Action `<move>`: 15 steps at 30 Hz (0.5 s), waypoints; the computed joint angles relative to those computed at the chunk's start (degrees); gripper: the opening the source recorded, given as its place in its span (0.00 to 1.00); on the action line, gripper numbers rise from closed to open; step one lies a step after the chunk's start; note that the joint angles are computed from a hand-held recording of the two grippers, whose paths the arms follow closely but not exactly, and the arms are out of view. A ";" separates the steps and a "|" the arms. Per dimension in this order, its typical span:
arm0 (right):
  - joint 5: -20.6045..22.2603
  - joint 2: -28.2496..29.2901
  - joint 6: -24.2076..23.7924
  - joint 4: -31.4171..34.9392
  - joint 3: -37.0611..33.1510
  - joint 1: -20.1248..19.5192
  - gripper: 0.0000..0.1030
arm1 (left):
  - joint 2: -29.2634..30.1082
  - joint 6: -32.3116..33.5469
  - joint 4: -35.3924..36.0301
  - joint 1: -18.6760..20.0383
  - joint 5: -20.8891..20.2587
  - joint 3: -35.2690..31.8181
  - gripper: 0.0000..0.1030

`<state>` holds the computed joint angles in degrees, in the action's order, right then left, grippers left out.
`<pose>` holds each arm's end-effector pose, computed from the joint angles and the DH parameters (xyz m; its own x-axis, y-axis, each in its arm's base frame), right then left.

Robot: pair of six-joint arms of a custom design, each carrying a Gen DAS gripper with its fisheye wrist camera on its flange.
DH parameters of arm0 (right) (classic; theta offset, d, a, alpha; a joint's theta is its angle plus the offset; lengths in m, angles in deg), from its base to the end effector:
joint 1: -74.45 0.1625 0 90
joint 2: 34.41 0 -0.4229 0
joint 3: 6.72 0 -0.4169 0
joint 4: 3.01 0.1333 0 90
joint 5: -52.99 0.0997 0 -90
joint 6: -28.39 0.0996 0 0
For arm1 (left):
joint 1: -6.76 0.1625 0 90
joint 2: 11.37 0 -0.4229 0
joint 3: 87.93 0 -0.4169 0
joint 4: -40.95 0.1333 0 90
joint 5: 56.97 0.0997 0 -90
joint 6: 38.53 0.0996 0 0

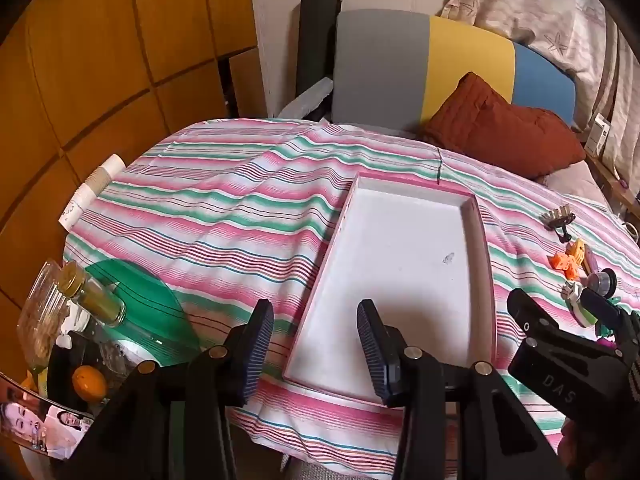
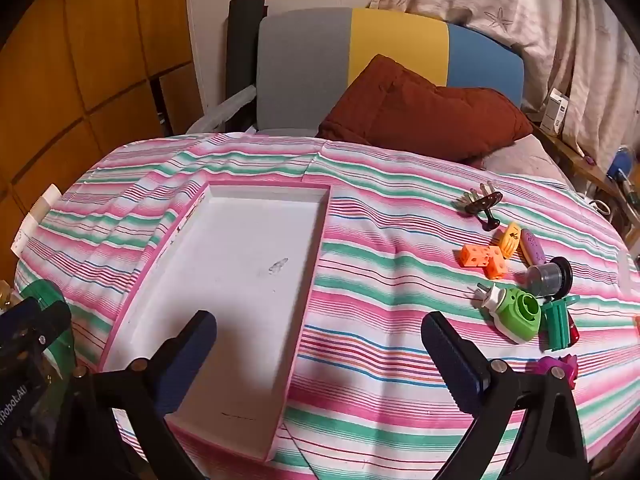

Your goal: Organize rigid objects

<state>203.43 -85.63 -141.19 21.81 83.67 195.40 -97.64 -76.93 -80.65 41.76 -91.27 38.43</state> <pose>0.3075 -0.4220 0.1410 -0.6926 0.2116 0.6895 -0.3426 0.7448 -0.5727 -0.2341 -0.4271 0.2458 -0.6783 0.0642 -0.7320 0.4962 0.7748 -0.3918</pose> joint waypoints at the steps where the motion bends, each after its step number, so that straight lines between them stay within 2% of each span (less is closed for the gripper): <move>1: 0.46 0.77 1.12 2.07 -0.85 0.04 1.00 | -0.04 -0.32 0.30 -0.05 0.26 -0.01 0.42; 4: 0.28 1.19 0.73 2.31 -1.46 -0.16 1.00 | 0.32 -0.91 1.07 0.00 0.11 -0.02 0.42; 7: 0.50 0.08 -0.51 -0.31 0.07 -0.04 1.00 | 0.46 -1.34 1.24 0.00 0.26 -0.09 0.42; 15: 0.55 0.02 0.75 1.09 0.20 0.22 1.00 | -0.42 -2.41 2.53 -0.87 0.91 0.49 0.42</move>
<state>203.98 -85.60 -140.44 22.90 83.87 195.62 -98.06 -79.34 -78.12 40.89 -90.37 38.92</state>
